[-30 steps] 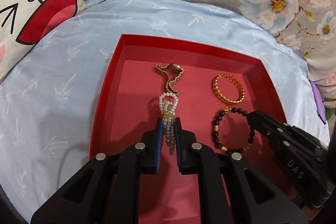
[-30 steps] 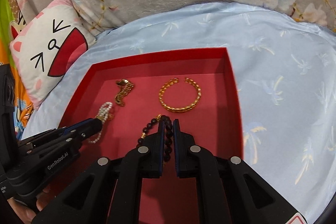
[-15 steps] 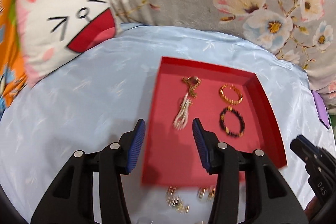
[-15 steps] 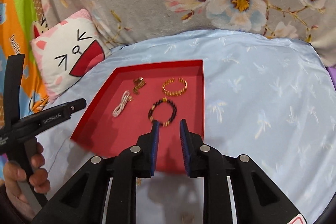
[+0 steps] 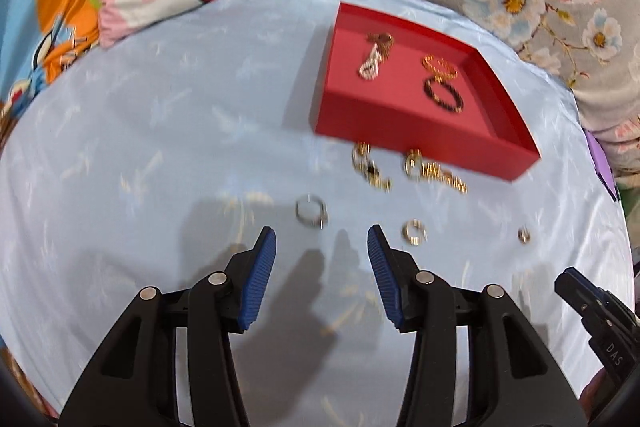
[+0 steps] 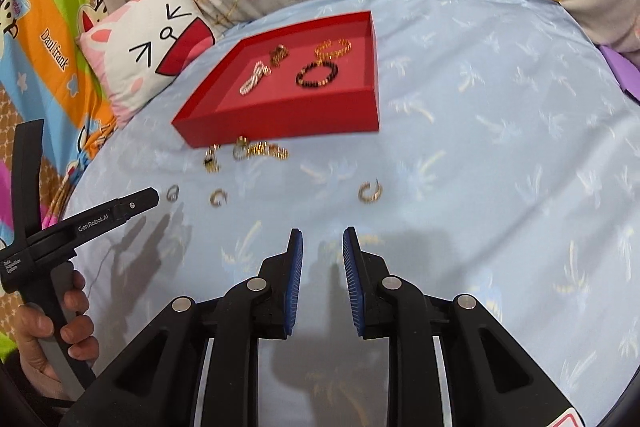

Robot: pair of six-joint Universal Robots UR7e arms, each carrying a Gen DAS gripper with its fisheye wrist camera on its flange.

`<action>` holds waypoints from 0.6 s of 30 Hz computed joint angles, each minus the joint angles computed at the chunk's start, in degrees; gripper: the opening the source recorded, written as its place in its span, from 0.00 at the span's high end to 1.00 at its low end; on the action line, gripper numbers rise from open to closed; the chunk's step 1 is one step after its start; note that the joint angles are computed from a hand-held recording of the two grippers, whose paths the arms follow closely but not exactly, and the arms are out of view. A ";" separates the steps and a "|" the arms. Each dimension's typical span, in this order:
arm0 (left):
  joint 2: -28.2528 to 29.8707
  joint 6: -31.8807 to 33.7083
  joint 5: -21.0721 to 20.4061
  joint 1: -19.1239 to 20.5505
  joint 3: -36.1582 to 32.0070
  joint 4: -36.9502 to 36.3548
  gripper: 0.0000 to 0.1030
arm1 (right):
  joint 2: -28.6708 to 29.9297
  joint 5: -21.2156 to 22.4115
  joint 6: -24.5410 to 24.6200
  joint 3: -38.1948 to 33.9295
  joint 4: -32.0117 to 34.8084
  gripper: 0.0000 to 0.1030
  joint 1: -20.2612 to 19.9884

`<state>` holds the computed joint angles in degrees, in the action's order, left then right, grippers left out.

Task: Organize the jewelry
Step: 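Lift both tools away from the red box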

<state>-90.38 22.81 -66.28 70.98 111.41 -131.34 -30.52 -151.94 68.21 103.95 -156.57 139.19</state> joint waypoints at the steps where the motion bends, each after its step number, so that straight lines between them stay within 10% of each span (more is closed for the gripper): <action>1: -0.52 -0.15 0.01 0.26 0.46 0.23 0.52 | 0.13 0.31 0.46 0.03 0.35 0.79 0.19; 11: -1.16 -1.24 0.28 0.68 1.14 0.38 0.50 | 1.23 2.18 -0.70 0.24 -1.83 0.79 0.47; 18: 0.43 -2.13 0.38 0.43 0.73 -0.88 0.47 | 3.36 1.74 -13.30 -3.42 -9.02 0.68 -2.42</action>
